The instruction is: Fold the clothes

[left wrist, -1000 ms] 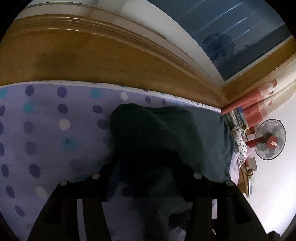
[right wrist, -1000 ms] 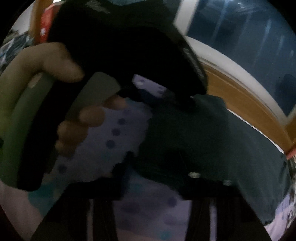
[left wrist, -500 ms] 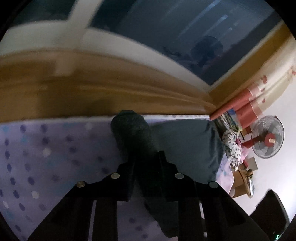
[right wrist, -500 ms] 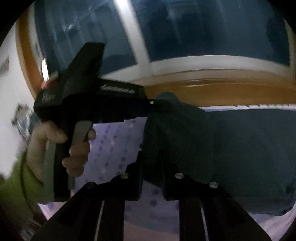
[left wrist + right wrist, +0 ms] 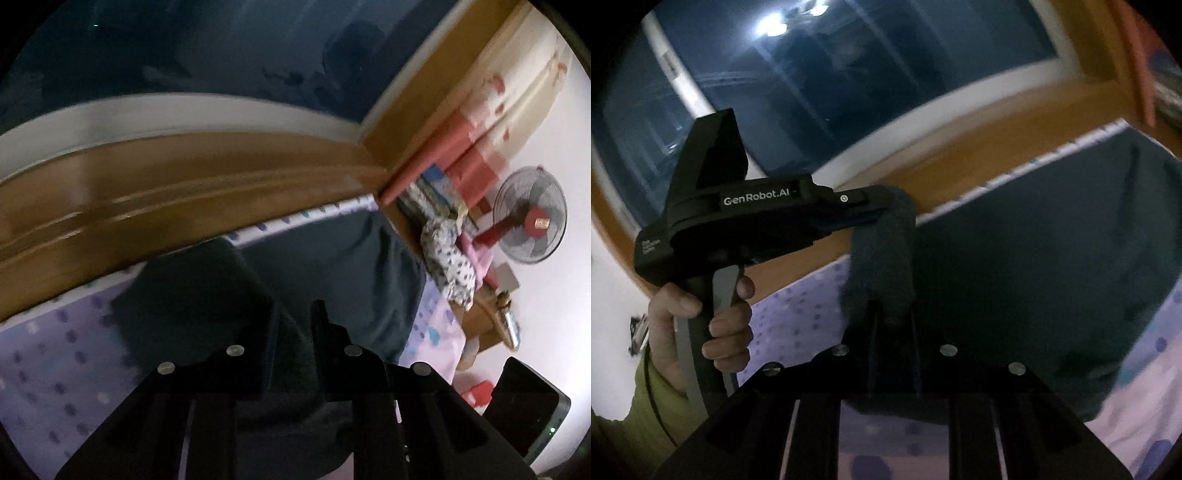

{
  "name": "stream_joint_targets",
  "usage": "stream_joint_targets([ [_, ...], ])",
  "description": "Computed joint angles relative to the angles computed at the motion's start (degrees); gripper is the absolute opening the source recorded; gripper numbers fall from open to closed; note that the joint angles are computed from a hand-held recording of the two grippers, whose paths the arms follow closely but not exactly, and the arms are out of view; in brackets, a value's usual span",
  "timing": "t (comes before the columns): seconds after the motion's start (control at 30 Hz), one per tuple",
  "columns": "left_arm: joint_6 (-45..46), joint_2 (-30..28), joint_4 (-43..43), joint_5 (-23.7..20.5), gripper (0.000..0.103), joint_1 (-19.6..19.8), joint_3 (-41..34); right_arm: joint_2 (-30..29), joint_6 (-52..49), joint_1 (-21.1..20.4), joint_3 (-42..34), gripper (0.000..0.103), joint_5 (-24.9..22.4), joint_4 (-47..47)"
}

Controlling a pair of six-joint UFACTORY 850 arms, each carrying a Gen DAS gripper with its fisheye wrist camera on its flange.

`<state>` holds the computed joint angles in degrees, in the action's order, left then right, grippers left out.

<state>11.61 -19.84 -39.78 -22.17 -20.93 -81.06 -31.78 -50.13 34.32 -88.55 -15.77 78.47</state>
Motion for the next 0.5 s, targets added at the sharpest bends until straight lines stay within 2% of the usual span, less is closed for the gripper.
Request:
stream_joint_targets([
  [0.1, -3.67, -3.98, 3.19, -2.60, 0.018, -0.90, -3.34, -1.45, 8.70, -1.43, -0.51, 0.014, -0.70, -7.53],
  [0.2, -7.39, -7.53, 6.22, -5.04, 0.018, -1.64, -6.20, -3.28, 17.43, -3.19, -1.71, 0.015, -3.74, -15.78],
  [0.37, -12.02, -8.81, 9.73, -4.22, 0.018, -2.75, -6.18, -4.81, 15.83, -4.90, -2.78, 0.016, -9.21, -16.08],
  [0.5, -18.96, -5.31, 16.66, -1.31, 0.018, -3.79, -2.93, -5.75, 14.77, -5.81, -5.68, 0.019, -13.30, -20.80],
])
